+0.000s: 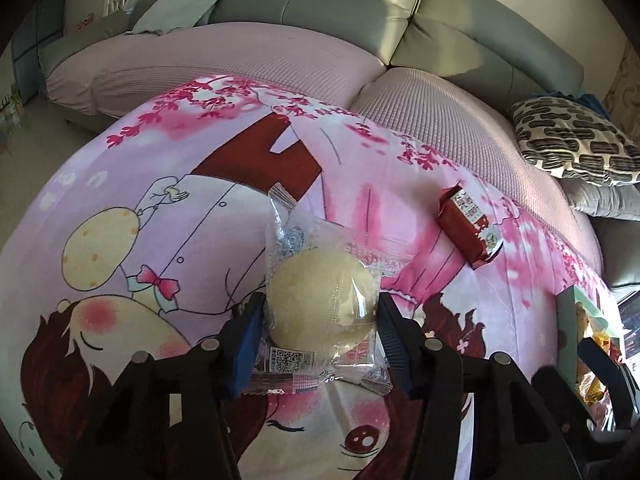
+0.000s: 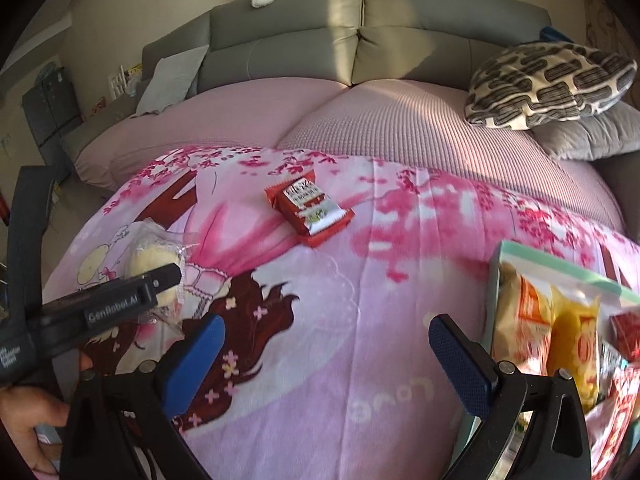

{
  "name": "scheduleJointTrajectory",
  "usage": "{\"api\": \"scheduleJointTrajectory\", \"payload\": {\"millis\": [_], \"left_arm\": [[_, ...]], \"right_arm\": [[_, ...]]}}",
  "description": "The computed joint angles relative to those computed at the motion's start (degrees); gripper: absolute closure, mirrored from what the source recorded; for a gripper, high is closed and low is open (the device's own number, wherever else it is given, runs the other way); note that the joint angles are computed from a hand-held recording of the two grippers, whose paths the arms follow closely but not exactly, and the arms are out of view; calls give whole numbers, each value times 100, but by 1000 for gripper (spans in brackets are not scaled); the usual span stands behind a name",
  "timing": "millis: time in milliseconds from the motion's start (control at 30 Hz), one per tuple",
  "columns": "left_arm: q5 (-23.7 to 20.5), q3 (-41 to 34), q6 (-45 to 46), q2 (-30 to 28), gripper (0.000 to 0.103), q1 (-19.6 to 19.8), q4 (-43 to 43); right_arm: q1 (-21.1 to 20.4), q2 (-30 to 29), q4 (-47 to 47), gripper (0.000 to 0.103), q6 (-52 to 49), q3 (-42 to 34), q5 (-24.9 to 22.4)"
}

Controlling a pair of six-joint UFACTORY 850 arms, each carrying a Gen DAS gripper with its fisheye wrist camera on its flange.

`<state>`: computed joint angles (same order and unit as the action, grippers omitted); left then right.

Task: Organize snacks
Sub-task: 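Close the left tool on the clear-wrapped round bun while the right tool nears the red milk-biscuit box, then close the right tool on the red milk-biscuit box while the left tool holds the bun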

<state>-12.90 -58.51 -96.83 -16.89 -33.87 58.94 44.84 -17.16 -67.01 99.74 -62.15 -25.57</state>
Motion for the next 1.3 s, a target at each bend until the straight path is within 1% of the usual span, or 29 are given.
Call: {"api": "scheduleJointTrajectory", "payload": {"millis": [100, 267, 333, 400, 467, 533, 600, 667, 733, 833, 967, 1033, 1167, 1300], "left_arm": [[104, 0, -437, -17, 47, 16, 415], [192, -6, -1454, -47, 47, 30, 1394], [216, 5, -1956, -41, 47, 35, 1890], [211, 0, -2286, -40, 47, 33, 2246], [198, -15, -2391, -55, 47, 33, 2370], [144, -39, -2203, -79, 47, 26, 2192], [92, -59, -2060, -106, 47, 22, 2066], [99, -63, -2158, -128, 47, 33, 2163], [94, -65, -2339, -142, 47, 36, 2358], [58, -84, -2613, -164, 47, 17, 2669], [65, -135, -2856, -222, 47, 4, 2930], [71, -151, -2987, -244, 47, 9, 3061], [86, -139, -3325, -253, 47, 27, 3376], [121, -124, -3539, -256, 47, 46, 3597]], "right_arm": [[-90, -92, 178, 0, -213, -120, 93], [-293, -292, 798, 1, -857, -394, 234], [-340, -388, 1039, 8, -1212, -550, 155], [-384, -517, 1322, 9, -1684, -763, 19], [-434, -662, 1571, 12, -2104, -981, -88], [-485, -837, 1872, 20, -2560, -1220, -200], [-524, -996, 2125, 24, -2990, -1427, -260], [-564, -1136, 2305, 27, -3331, -1604, -241], [-599, -1263, 2523, 34, -3634, -1765, -245], [-646, -1425, 2780, 38, -3998, -1966, -266], [-689, -1694, 3051, 42, -4409, -2296, -482], [-718, -1778, 3218, 45, -4641, -2398, -493], [-712, -1959, 3260, 47, -4967, -2633, -613], [-729, -2078, 3365, 54, -5251, -2815, -638]]}}
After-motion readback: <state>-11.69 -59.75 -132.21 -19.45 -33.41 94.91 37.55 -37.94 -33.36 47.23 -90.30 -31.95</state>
